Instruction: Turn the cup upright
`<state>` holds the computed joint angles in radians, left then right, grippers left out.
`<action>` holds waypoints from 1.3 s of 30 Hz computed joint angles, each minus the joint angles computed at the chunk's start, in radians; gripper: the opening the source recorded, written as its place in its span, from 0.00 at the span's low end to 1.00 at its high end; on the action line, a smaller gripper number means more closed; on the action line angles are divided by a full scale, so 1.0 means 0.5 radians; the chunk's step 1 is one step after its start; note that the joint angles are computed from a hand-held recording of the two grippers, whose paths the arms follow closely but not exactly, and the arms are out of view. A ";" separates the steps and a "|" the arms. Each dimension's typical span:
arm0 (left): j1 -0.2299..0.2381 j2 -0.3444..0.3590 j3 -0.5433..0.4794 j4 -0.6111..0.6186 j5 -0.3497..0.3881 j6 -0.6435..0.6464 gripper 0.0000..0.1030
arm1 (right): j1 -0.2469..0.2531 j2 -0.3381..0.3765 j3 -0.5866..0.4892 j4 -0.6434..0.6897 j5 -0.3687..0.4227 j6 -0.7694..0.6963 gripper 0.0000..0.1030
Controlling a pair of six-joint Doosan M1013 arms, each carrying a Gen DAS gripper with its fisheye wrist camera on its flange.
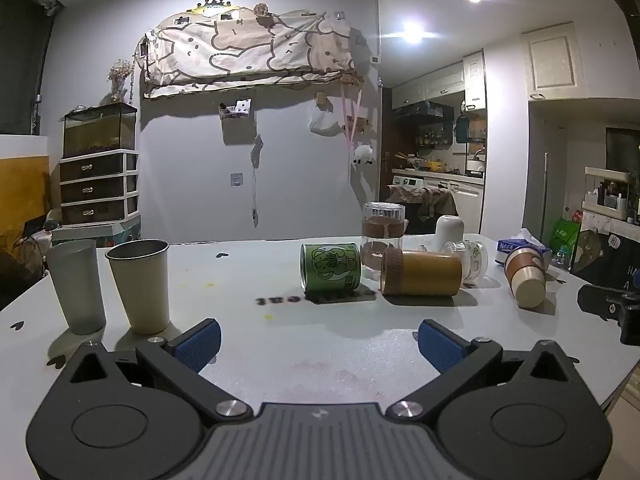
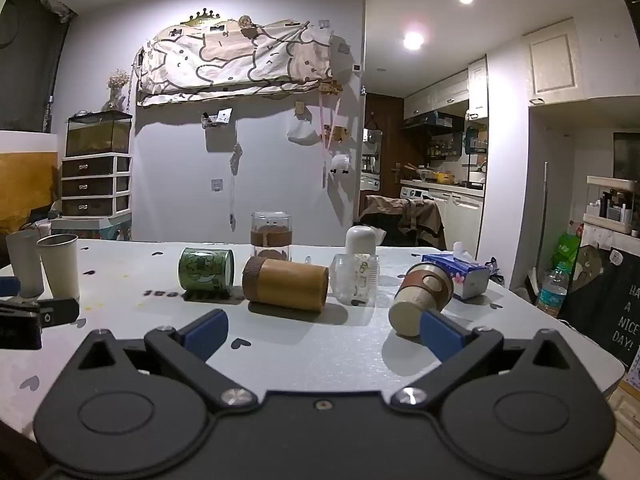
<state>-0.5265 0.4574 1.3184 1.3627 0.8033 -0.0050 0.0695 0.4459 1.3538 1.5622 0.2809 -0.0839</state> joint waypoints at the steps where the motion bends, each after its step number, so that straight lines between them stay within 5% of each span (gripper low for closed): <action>1: 0.000 0.000 -0.001 -0.007 -0.001 0.005 1.00 | 0.000 0.000 -0.002 -0.030 0.000 0.027 1.00; 39: -0.001 -0.014 0.017 -0.005 0.000 -0.005 1.00 | 0.008 0.001 -0.008 -0.124 -0.004 0.128 1.00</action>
<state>-0.5269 0.4505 1.3270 1.3603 0.8034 -0.0075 0.0734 0.4462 1.3498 1.5004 0.2791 -0.0197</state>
